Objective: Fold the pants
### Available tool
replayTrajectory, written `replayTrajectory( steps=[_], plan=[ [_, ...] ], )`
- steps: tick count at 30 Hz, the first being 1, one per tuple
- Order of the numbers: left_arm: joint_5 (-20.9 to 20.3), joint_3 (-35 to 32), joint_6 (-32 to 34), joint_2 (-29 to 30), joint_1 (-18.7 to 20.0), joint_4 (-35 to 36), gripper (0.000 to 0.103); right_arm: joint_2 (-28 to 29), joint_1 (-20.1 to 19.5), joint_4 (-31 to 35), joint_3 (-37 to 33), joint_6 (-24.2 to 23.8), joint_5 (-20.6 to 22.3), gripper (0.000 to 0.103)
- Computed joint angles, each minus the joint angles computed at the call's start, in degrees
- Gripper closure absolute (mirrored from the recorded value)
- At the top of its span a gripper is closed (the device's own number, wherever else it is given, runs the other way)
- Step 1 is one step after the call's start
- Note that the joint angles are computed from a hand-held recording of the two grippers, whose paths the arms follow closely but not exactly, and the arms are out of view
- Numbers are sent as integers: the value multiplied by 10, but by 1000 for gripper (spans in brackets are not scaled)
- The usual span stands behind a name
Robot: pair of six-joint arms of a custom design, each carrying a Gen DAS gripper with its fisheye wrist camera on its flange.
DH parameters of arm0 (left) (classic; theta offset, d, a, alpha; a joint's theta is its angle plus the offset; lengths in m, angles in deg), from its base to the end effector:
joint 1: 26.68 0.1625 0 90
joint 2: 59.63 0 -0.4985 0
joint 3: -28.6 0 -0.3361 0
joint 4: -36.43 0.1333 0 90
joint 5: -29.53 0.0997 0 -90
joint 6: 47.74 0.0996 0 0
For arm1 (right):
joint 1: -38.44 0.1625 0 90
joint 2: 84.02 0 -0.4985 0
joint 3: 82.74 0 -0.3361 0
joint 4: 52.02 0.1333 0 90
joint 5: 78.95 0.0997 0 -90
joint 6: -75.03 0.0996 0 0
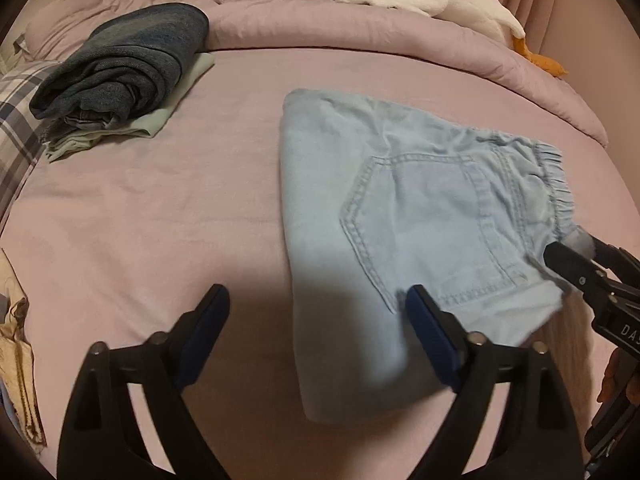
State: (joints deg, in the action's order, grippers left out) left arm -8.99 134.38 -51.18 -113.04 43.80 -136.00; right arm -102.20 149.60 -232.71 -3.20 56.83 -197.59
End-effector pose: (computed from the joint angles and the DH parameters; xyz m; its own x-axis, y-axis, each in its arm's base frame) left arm -0.0080 -0.6547 0.2928 -0.7340 -0.2099 -0.6459 0.2456 0.8046 -0.5406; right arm 0.3557 -0.6820 -0.0043 -0.7597 -0.3469 0.5500 -0.5811 0.7418 -0.3348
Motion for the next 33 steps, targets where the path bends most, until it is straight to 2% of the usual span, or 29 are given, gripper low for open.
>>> replayTrajectory(
  steps=[1, 3, 4, 13, 16, 23, 33],
  plan=[
    [4, 3, -3, -2, -3, -1, 10, -4, 3, -2, 5, 2, -1, 25],
    [27, 15, -16, -9, -17, 2, 3, -10, 7, -4, 12, 5, -4, 8],
    [32, 18, -19, -11, -20, 3, 1, -16, 10, -7, 20, 6, -4, 6],
    [48, 80, -41, -59, -80, -6, 1, -56, 34, -23, 74, 7, -1, 1],
    [77, 104, -53, -71, -105, -15, 1, -71, 41, -35, 98, 7, 4, 1],
    [143, 141, -101, -93, -146, 29, 1, -95, 59, -58, 138, 8, -9, 1],
    [162, 175, -159, -114, -176, 87, 1, -110, 77, -82, 166, -4, -20, 1]
  ],
)
